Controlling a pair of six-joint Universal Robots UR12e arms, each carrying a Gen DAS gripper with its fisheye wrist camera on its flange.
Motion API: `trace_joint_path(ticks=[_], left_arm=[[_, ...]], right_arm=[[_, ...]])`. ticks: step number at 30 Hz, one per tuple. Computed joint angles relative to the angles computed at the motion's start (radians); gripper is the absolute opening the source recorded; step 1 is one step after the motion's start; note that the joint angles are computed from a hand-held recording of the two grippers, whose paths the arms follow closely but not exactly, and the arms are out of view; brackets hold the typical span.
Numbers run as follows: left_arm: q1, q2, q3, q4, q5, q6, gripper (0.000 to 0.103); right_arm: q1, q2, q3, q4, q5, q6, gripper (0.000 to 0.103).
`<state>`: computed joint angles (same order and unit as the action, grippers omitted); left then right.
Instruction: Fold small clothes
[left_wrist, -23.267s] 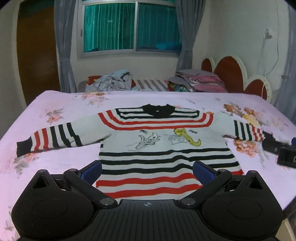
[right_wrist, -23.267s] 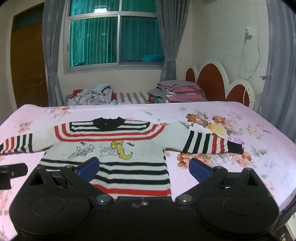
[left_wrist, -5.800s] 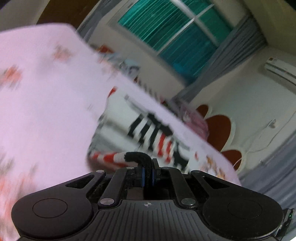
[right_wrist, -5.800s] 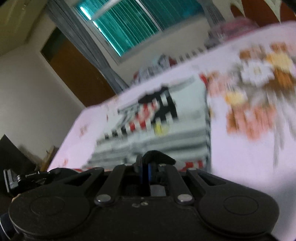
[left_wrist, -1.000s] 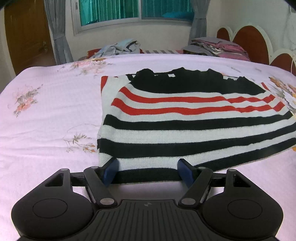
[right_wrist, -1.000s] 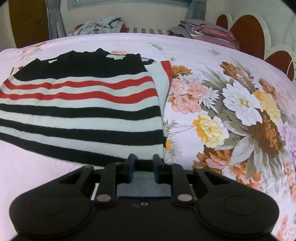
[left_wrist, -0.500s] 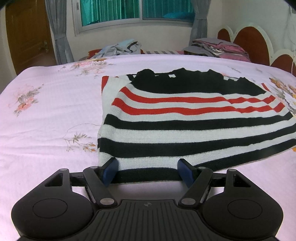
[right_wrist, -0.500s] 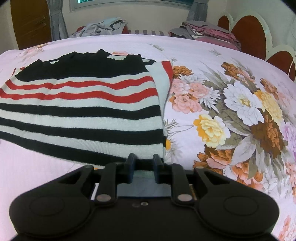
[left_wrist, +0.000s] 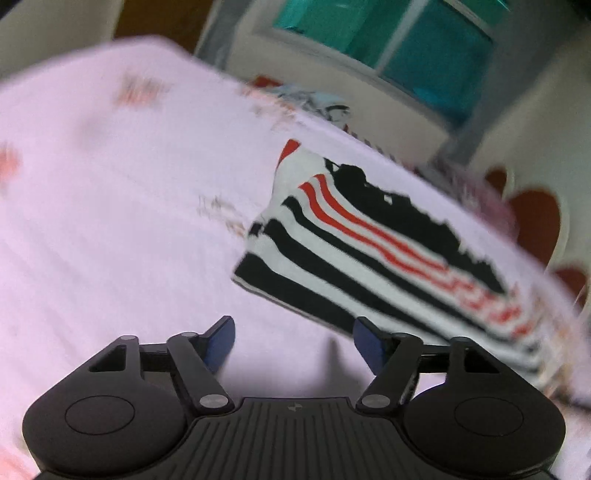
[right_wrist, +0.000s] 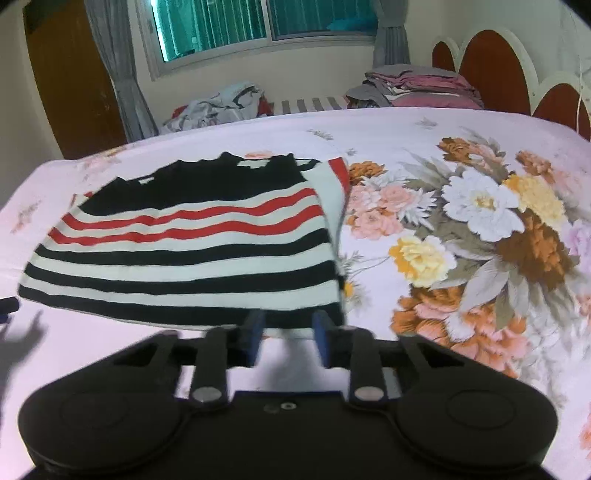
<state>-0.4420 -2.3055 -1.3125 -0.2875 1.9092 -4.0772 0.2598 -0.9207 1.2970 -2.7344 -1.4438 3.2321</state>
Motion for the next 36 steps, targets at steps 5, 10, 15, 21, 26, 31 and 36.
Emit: trace_joint_path(ticks=[5, 10, 15, 21, 26, 31, 36], left_arm=[[0.011, -0.034, 0.015, 0.061, -0.040, -0.213, 0.055], [0.019, -0.068, 0.039, 0.118, -0.039, -0.291, 0.055], [0.028, -0.100, 0.063, 0.180, -0.018, -0.318, 0.055], [0.033, -0.143, 0.101, 0.252, 0.022, -0.333, 0.055], [0.034, -0.162, 0.134, 0.233, 0.050, -0.323, 0.038], [0.046, -0.171, 0.144, 0.228, 0.022, -0.362, 0.018], [0.045, -0.157, 0.136, 0.218, 0.016, -0.347, 0.016]], right_arm=[[0.010, 0.014, -0.031, 0.007, 0.024, -0.026, 0.012], [0.021, 0.055, -0.109, 0.038, 0.044, -0.042, 0.012], [0.033, 0.118, -0.219, 0.097, 0.070, -0.054, 0.012], [0.054, 0.227, -0.407, 0.209, 0.103, -0.073, 0.008], [0.069, 0.297, -0.534, 0.284, 0.137, -0.056, 0.001], [0.079, 0.342, -0.615, 0.355, 0.161, -0.070, 0.001], [0.086, 0.368, -0.654, 0.415, 0.119, -0.086, 0.000]])
